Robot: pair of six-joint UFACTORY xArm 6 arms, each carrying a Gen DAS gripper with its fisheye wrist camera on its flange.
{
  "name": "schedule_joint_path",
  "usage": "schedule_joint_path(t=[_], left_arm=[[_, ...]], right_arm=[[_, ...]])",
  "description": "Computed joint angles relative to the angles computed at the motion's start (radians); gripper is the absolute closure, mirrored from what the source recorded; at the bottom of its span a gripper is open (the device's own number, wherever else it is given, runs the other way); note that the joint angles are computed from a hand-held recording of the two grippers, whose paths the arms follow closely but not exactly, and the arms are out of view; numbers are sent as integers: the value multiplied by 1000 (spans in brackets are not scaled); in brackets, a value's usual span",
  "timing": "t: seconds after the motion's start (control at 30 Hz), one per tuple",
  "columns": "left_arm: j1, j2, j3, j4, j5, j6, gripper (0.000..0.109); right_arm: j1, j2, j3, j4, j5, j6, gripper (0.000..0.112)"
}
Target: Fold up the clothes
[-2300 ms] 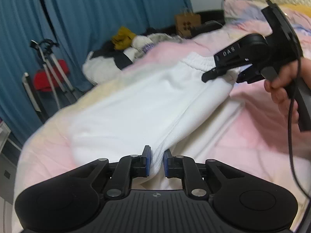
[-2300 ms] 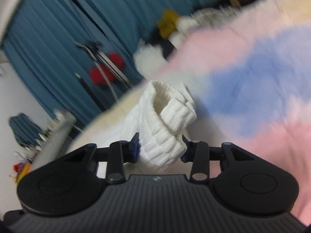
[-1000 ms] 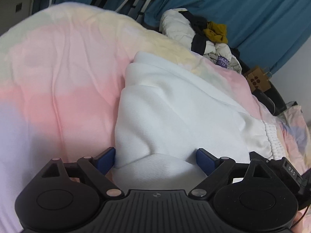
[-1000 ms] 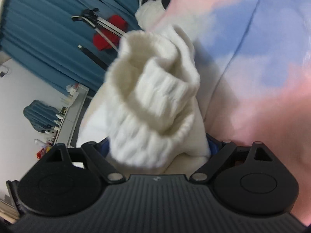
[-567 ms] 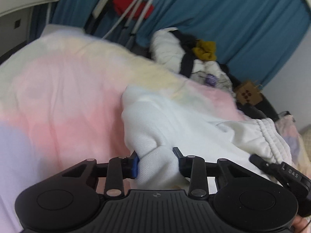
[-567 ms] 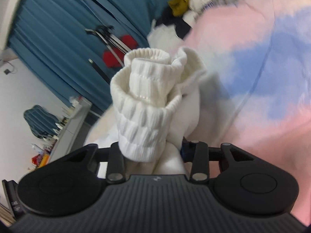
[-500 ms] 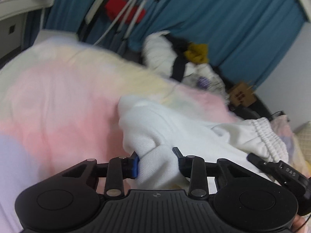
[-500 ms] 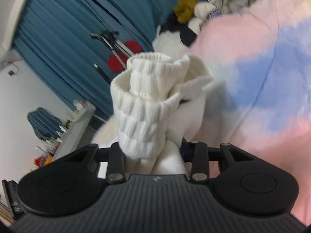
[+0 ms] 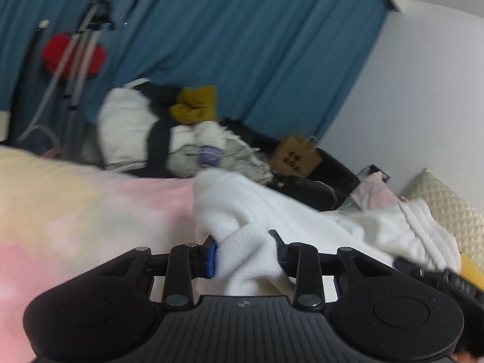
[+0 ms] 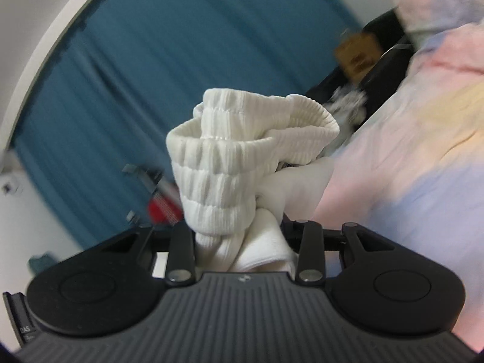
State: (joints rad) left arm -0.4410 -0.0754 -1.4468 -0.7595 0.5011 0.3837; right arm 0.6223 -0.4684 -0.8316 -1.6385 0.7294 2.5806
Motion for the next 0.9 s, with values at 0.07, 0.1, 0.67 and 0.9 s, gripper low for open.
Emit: schedule_joint_path(t=[0.07, 0.1, 0.67, 0.9], left_arm=[[-62, 103, -70, -6, -55, 16, 75], [-87, 157, -111, -2, -72, 20, 75], [-121, 371, -179, 191, 4, 73, 61], [-82, 17, 122, 199, 35, 103, 50]], right_arm=[[-33, -41, 70, -24, 24, 48, 74], [-51, -61, 105, -34, 35, 73, 74], [-276, -7, 300, 182, -242, 230, 63], [-41, -92, 222, 618, 94, -158, 57]])
